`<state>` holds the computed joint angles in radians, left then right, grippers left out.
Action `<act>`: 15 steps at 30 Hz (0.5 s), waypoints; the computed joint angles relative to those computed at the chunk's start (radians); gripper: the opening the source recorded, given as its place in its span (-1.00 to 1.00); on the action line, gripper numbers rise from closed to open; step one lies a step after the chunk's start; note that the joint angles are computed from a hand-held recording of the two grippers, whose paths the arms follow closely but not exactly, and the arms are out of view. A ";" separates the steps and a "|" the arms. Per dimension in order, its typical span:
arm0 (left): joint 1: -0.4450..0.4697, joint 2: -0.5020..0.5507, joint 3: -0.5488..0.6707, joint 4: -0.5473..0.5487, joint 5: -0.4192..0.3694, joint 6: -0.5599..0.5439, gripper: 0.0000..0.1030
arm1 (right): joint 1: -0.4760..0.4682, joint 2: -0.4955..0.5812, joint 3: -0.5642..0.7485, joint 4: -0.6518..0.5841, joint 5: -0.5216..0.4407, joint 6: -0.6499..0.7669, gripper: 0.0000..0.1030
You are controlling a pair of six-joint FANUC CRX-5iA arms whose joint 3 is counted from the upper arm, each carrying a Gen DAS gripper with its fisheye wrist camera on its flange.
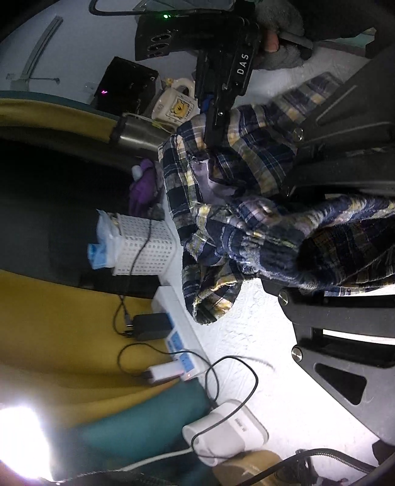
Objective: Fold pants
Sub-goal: 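Lift the grasped pants end up with both tools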
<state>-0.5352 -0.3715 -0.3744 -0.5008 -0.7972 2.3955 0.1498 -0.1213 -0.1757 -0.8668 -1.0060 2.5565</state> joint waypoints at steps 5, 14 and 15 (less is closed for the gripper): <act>-0.078 0.014 0.023 -0.091 -0.041 0.070 -0.56 | 0.008 0.007 -0.014 0.037 -0.005 -0.044 -0.64; 0.063 0.033 -0.046 0.054 0.033 0.006 -0.56 | 0.015 0.089 0.013 0.047 -0.054 -0.086 0.85; 0.071 0.032 -0.052 0.065 0.044 -0.010 -0.56 | 0.027 0.097 0.018 0.063 -0.050 -0.094 0.85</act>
